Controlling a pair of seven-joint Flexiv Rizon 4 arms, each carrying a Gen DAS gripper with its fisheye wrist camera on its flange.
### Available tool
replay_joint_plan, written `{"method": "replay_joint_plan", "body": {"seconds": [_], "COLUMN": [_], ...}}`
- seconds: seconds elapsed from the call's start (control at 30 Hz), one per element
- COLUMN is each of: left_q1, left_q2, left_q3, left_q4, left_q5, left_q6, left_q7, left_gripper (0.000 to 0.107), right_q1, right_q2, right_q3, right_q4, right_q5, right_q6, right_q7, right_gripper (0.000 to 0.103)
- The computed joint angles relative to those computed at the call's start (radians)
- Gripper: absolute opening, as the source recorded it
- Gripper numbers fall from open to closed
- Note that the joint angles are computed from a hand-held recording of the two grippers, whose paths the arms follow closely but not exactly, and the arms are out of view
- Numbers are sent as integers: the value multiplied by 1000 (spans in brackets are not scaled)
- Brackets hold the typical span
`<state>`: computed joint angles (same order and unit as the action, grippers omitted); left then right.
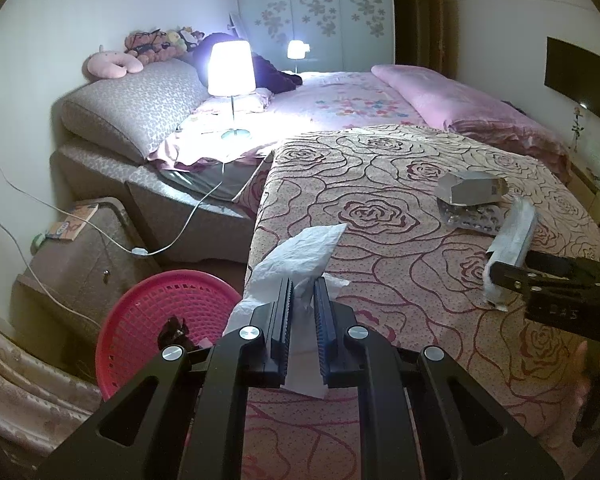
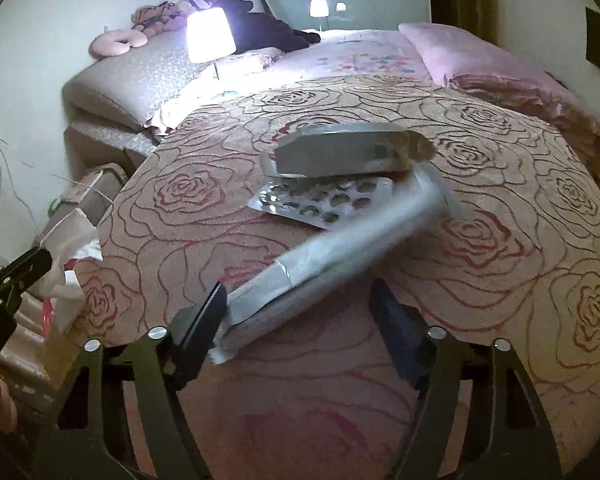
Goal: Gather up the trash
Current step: 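Close the right tool on the long grey packet and lift it, then carry the tissue and grey packet in both tools over the pink basket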
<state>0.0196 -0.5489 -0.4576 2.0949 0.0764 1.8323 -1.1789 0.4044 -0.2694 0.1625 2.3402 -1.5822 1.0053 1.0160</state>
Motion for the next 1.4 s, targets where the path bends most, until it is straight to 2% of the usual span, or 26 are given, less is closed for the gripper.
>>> {"method": "replay_joint_plan", "body": {"seconds": [0.07,0.23,0.33,0.5,0.73,0.9,1.0,1.17,1.4], "left_q1": [4,6,3,2,3,-6,3,-2,3], "left_q2": [2,4,6,7,9,8,4,0,2], "left_q3": [-3,-6,-6,-5,-7,0,-6,0,-4], "left_q4": [3,6,7,11,14,14,11,8,8], "left_q5": [1,4,6,9,9,5,8,9,14], "left_q6": [2,2,1,5,4,2,2,7,9], "left_q7": [-2,-6,-5,-7,-11,-13,-9,-9,-9], "left_gripper": [11,11,11,11,11,11,11,11,11], "right_q1": [-6,10,9,3,14,36,30,20,26], "right_q2": [26,94,109,73,4,-1,16,37,76], "right_q3": [6,36,32,16,5,3,-1,6,30], "right_q4": [30,102,115,70,5,7,31,60,92], "right_q5": [1,107,85,16,104,151,123,77,69], "right_q6": [4,-58,-59,-52,-69,-97,-84,-69,-83], "right_q7": [27,48,93,101,-20,-63,-22,34,61], "right_gripper": [69,69,69,72,71,49,40,35,35]}}
